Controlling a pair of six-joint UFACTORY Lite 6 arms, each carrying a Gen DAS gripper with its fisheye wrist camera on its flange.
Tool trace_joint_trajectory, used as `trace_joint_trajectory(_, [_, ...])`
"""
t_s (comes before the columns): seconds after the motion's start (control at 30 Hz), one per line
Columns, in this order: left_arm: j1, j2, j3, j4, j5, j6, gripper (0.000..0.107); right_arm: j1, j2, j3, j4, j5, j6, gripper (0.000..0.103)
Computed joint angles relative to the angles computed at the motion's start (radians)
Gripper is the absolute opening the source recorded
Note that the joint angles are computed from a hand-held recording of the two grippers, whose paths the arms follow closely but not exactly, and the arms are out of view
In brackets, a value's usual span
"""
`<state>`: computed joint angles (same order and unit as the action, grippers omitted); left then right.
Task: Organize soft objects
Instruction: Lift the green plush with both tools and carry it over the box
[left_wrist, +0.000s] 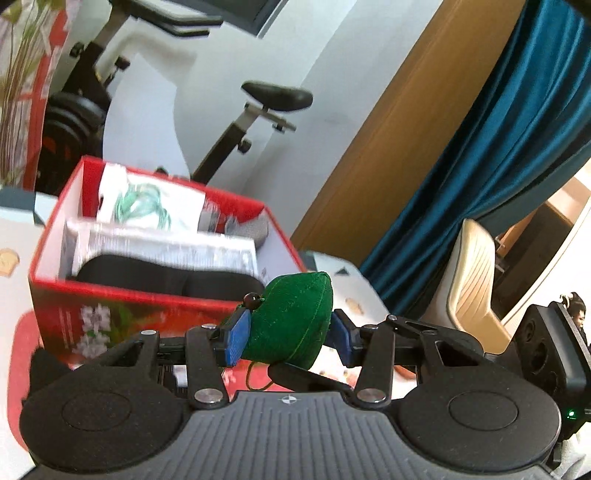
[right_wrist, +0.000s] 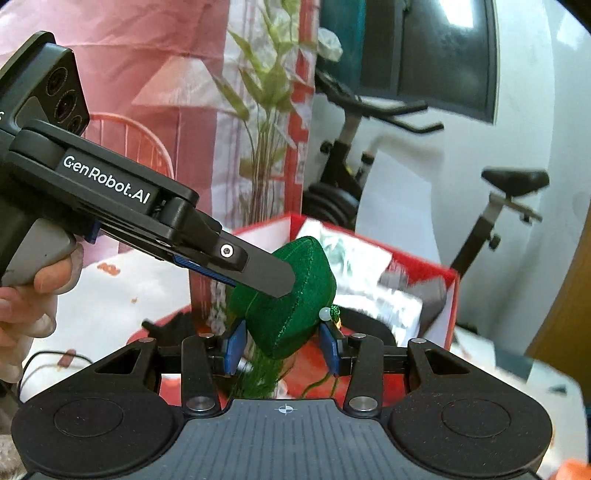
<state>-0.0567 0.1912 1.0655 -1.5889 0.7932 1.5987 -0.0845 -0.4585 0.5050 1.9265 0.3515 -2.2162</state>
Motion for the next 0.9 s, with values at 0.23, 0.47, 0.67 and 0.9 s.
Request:
trace_joint_trajectory(0.23, [0.019,0.035,0.144,0.022,0.025,-0.07,0.05,-0.06,0.1,0.19,-0.126,0.094,0.127,0.04])
trace_joint_trajectory(0.47, [0.025,0.156,0.385,0.077,0.066,-0.167,0.051,-0.061,0.255,0.387,-0.083,0.081,0.04,0.041])
trace_joint_trajectory(0.67, [0.003,0.349,0.629,0.133,0.075,-0.265,0.051,-0.062,0.41,0.519,0.004,0.06,-0.053,0.041])
trace_joint_trajectory(0.9, [-0.02,0.655,1.014,0.228,0.088,-0.452,0.051,-0.085,0.649,0.711,-0.03,0.048,-0.029,0.041])
